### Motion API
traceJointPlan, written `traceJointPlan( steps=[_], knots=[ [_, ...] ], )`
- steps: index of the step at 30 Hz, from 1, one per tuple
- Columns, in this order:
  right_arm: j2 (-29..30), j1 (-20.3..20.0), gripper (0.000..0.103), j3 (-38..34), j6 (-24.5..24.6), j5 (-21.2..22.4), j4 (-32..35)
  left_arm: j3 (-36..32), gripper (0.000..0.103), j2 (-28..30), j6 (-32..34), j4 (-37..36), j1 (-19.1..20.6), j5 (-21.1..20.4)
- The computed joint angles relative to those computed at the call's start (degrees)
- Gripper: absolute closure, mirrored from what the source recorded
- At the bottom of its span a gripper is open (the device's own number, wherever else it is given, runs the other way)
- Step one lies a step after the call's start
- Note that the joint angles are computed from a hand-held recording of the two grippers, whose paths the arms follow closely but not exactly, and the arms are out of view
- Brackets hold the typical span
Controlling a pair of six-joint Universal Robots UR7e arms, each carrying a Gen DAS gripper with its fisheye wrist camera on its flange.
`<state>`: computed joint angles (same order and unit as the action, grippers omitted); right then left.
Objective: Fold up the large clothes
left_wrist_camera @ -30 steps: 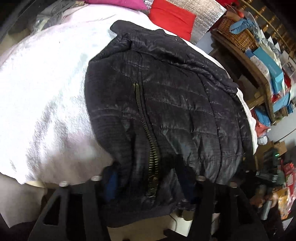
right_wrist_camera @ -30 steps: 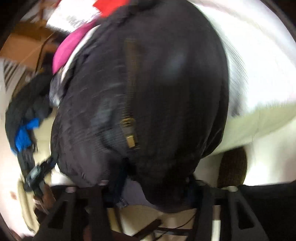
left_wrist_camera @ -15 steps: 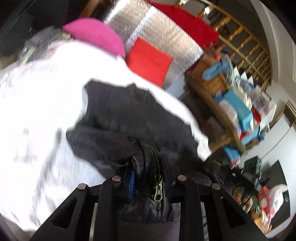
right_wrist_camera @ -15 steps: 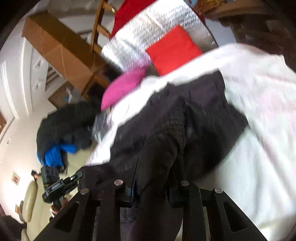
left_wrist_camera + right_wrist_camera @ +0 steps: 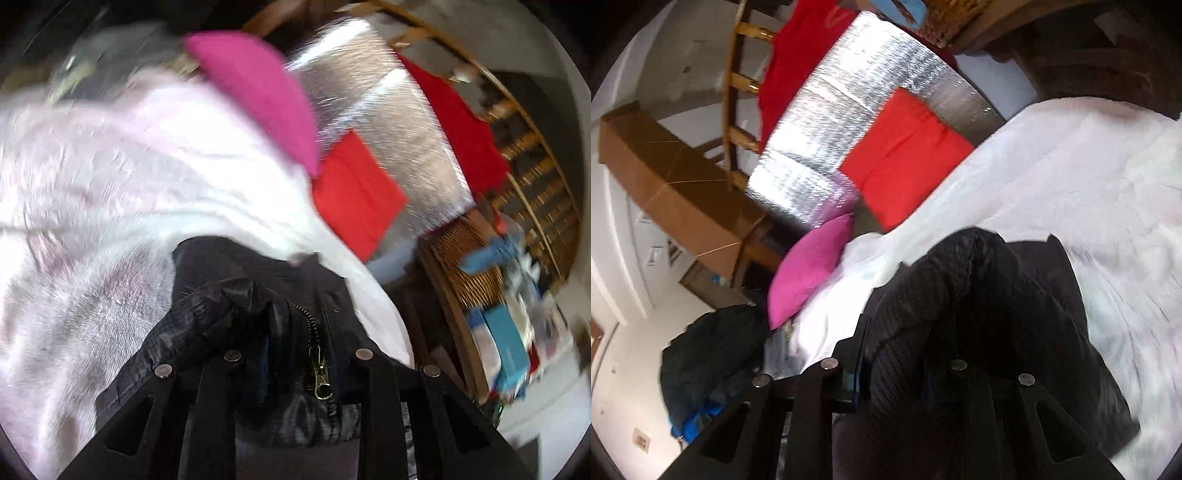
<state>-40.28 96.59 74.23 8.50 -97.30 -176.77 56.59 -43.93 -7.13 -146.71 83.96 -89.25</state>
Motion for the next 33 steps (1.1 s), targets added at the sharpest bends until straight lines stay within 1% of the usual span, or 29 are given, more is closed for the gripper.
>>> traceJointPlan(
  steps=[1, 4, 6, 8, 9, 10, 11, 12, 13, 14, 15, 16, 18, 20, 23, 24, 26, 27, 28, 30, 31, 32, 33],
  knots=[
    [1.9, -0.3, 0.077, -3.1, 0.1, -0.9, 1.5, -3.3, 0.077, 2.1, -0.9, 1.9, 0.4, 0.5],
    [6.0, -1.4, 0.077, -9.8, 1.8, -1.8, 5.5, -8.6, 0.073, 6.0, -1.0, 4.8, 0.4, 4.1],
    [7.6, -2.1, 0.077, -12.1, 2.7, -2.7, 7.6, -10.7, 0.069, 7.6, -1.2, 6.4, 0.2, 5.9],
    [7.8, -3.2, 0.077, -13.2, 5.1, -0.5, 10.7, -12.5, 0.066, 8.7, -1.9, 8.1, 0.4, 5.8],
    [7.3, -3.7, 0.073, -12.8, 6.4, 1.4, 11.1, -12.7, 0.064, 8.7, -2.2, 8.5, 0.5, 5.4],
    [6.6, -4.3, 0.070, -12.1, 7.2, 3.3, 11.3, -12.6, 0.060, 8.5, -2.6, 9.0, 0.6, 4.8],
    [5.9, -4.7, 0.059, -11.4, 8.2, 5.4, 11.8, -12.8, 0.055, 8.4, -3.1, 9.6, 0.6, 4.1],
    [5.0, -5.2, 0.034, -10.5, 9.4, 7.6, 11.9, -12.1, 0.046, 7.7, -3.8, 9.7, 0.7, 3.3],
    [3.8, -5.6, 0.026, -9.0, 10.6, 9.1, 11.2, -10.6, 0.037, 6.6, -4.4, 9.3, 0.6, 2.9],
    [2.4, -5.7, 0.024, -7.2, 11.3, 10.1, 9.6, -9.1, 0.033, 5.4, -4.6, 8.9, 0.5, 2.8],
    [1.7, -5.6, 0.024, -6.3, 11.2, 10.3, 9.3, -7.2, 0.024, 3.6, -4.4, 8.8, 0.6, 2.6],
    [0.6, -5.5, 0.024, -5.4, 10.4, 10.6, 10.4, -5.4, 0.020, 2.3, -4.3, 8.2, 0.5, 2.2],
    [-1.0, -5.3, 0.024, -3.8, 9.3, 11.7, 12.8, -2.1, 0.020, -0.1, -3.4, 6.9, 0.5, 0.0],
    [-3.2, -5.7, 0.024, -1.2, 9.3, 14.0, 15.8, 0.2, 0.020, -2.2, -2.0, 7.9, 0.6, -1.0],
    [-4.2, -5.9, 0.024, 1.5, 9.3, 16.4, 15.2, 3.3, 0.020, -4.4, -1.4, 9.0, 1.0, -1.7],
    [-4.1, -5.9, 0.024, 1.7, 9.2, 16.5, 14.8, 4.1, 0.020, -5.0, -1.6, 9.6, 1.1, -1.8],
    [-3.8, -5.8, 0.024, 1.9, 9.4, 16.5, 14.0, 5.2, 0.020, -5.6, -2.6, 10.8, 1.6, -3.4],
    [-3.2, -5.5, 0.024, 1.2, 9.7, 15.7, 14.4, 5.7, 0.020, -5.9, -3.1, 11.0, 2.0, -4.8],
    [-2.6, -5.2, 0.024, 0.3, 10.1, 13.4, 15.3, 6.1, 0.020, -6.0, -3.3, 11.0, 2.2, -6.2],
    [-0.6, -4.1, 0.024, -2.1, 9.9, 7.3, 16.5, 6.2, 0.020, -5.9, -2.4, 11.4, 2.1, -7.4],
    [0.1, -3.8, 0.025, -3.1, 9.6, 5.8, 16.9, 6.4, 0.021, -5.9, -1.2, 11.4, 1.9, -7.8],
    [1.0, -3.6, 0.032, -4.3, 9.2, 4.7, 17.4, 6.8, 0.021, -5.9, -0.5, 11.2, 1.7, -7.8],
    [1.6, -3.4, 0.055, -5.1, 8.4, 4.4, 17.5, 6.8, 0.024, -5.7, 0.0, 10.7, 1.4, -7.5]
  ],
)
